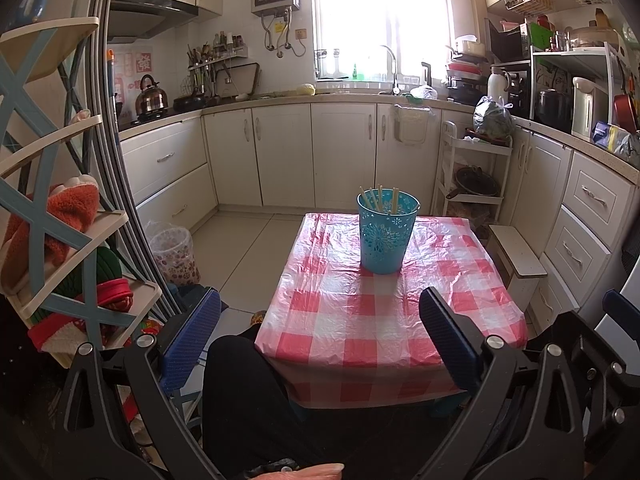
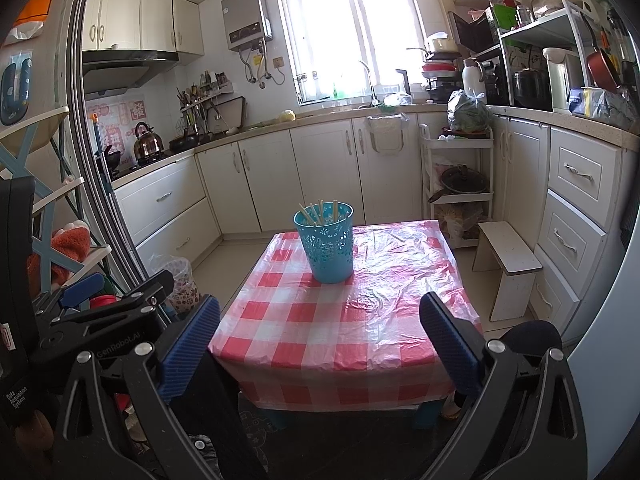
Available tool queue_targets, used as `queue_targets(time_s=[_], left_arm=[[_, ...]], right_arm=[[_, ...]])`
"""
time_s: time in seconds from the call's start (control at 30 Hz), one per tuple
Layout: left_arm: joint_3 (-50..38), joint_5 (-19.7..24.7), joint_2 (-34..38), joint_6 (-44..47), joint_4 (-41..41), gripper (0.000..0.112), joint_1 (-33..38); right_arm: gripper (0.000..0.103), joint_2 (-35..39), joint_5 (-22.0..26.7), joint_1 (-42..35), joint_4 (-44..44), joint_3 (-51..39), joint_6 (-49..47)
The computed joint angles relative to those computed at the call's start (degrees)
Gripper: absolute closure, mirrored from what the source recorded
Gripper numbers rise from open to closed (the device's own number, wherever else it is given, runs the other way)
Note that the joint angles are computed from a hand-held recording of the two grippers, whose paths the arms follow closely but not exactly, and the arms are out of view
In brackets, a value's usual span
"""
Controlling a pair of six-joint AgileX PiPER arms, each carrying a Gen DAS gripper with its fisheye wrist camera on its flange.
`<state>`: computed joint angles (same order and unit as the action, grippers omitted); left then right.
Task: Organize utensils
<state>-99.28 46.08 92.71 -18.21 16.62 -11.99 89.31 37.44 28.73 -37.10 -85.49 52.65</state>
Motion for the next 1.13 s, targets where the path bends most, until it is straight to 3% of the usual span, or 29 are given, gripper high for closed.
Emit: queue_targets(time_s=[0.47,0.67,0.83,1.13], left_arm=[[0.55,-0.08,-0.02,-0.11,-0.02,0.017,-0.01],[2.68,-2.25,-0.65,3.51,-5.83,0.017,1.85],[3.49,-2.42,-0.58,1.62,-1.66,0.017,0.56],[1.01,-0.66,2.06,3.82,-3.92,0.017,1.46]], right_arm=[[0.008,-0.19,-0.17,0.06,-0.20,0.62,0.50],[0.008,-0.14,-0.17,-0.08,0.14,0.47,0.11],[0.008,-0.68,-0.55,0.34,-2.38,1.84,2.76],[0.008,0.54,0.61,1.11,-4.40,2.01,5.31]])
